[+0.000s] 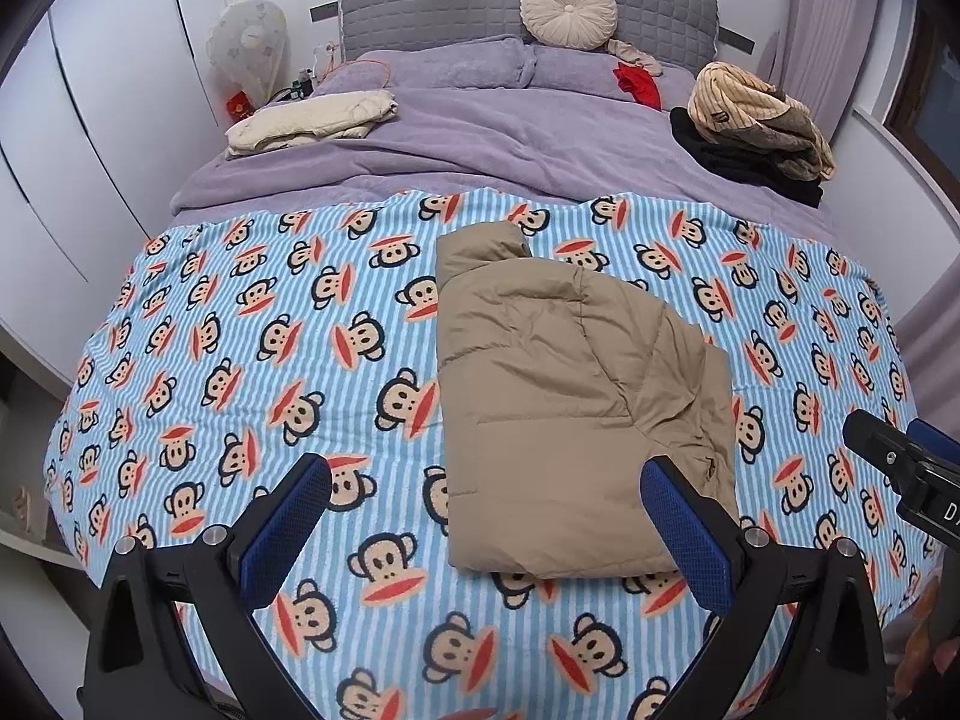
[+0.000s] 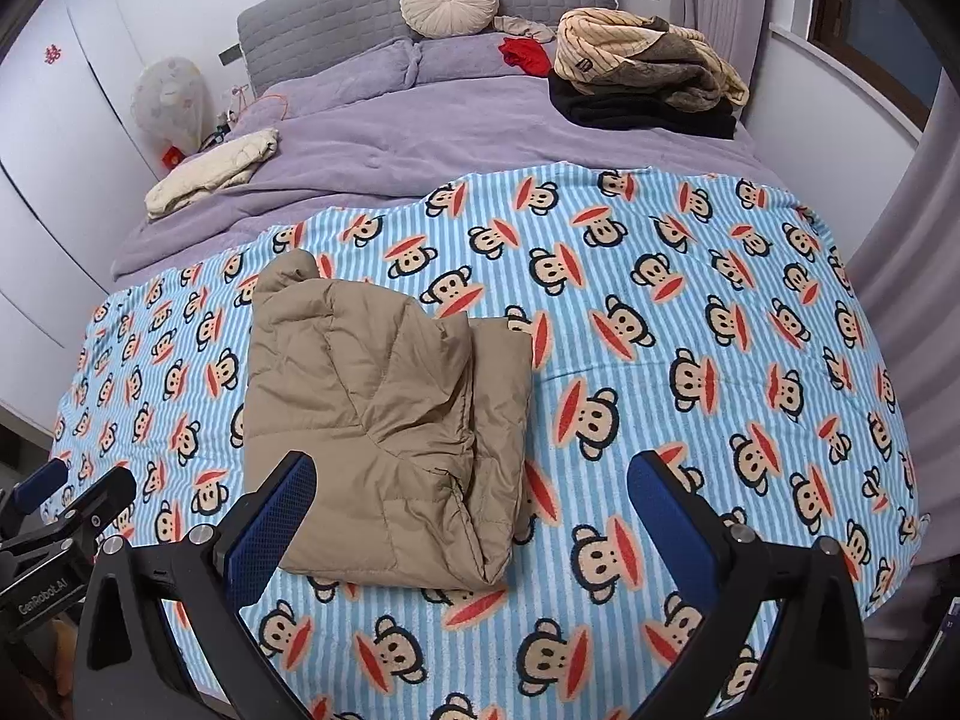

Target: Fold large clothes

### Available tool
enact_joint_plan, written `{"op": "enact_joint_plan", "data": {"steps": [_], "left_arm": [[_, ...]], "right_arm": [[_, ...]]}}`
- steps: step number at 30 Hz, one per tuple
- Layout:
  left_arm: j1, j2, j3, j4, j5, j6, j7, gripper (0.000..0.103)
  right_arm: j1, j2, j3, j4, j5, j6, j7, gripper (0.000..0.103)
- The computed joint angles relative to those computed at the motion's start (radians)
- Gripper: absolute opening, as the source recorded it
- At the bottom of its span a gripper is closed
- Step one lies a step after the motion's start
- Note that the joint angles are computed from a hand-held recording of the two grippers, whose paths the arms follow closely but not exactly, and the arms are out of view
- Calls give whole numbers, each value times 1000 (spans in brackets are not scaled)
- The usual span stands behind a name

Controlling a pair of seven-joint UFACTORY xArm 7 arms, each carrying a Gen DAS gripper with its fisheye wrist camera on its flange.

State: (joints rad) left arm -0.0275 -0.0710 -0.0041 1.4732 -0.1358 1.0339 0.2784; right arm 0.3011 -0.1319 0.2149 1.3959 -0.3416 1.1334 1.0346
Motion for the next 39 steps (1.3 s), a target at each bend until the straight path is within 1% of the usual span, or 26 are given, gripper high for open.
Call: {"op": "enact_joint_plan", "data": {"steps": [18,39], "left_arm": [[4,4,1,4,2,11,-8,103],[8,9,2,-1,6,5,-3,103]], "right_arm": [[-1,-2,0,-2,8,8,0,103],[3,6,-3,0,18,2,-4,103]]}}
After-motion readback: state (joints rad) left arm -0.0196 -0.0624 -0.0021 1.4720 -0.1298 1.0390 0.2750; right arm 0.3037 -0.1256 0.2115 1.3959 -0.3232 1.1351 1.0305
